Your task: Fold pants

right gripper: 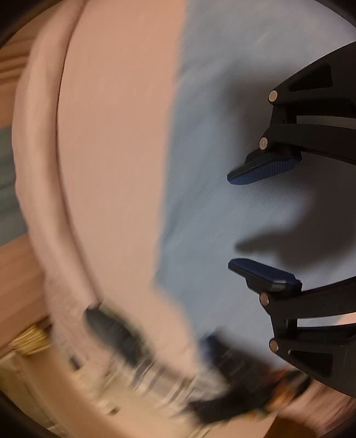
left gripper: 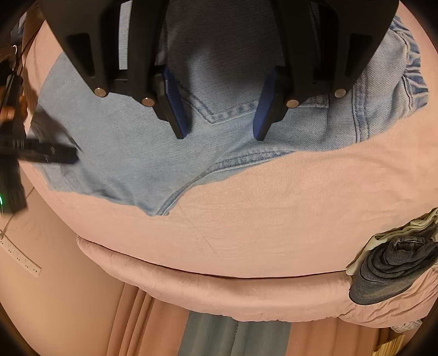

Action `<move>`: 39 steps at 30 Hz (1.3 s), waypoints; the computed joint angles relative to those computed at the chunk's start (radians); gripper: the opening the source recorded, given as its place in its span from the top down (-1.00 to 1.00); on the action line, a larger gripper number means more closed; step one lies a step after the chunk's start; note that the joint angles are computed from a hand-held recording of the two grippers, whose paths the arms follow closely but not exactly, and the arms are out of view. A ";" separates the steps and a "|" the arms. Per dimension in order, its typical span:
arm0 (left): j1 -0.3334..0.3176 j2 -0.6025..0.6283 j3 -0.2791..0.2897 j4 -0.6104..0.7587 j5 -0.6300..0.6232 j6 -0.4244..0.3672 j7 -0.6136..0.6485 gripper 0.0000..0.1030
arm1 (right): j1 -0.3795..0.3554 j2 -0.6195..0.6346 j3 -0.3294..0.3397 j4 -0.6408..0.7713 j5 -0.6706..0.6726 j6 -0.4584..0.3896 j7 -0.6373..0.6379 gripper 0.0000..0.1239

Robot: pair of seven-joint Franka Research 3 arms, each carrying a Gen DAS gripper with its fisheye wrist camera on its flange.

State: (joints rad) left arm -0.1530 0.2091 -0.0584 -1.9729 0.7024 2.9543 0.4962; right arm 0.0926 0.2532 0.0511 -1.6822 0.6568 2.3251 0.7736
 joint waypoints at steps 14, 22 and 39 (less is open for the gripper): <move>0.006 -0.154 -0.047 -0.093 -0.020 -0.213 0.000 -0.13 | -0.213 0.070 -0.077 0.088 0.242 0.036 0.086 0.32; 0.071 -0.276 -0.099 -0.251 -0.114 -0.184 -0.008 0.15 | -0.184 0.042 -0.037 0.044 0.128 0.264 0.180 0.27; 0.029 -0.250 -0.132 -0.148 -0.054 -0.345 -0.089 -0.13 | -0.213 0.240 -0.032 0.321 -0.084 0.237 0.431 0.01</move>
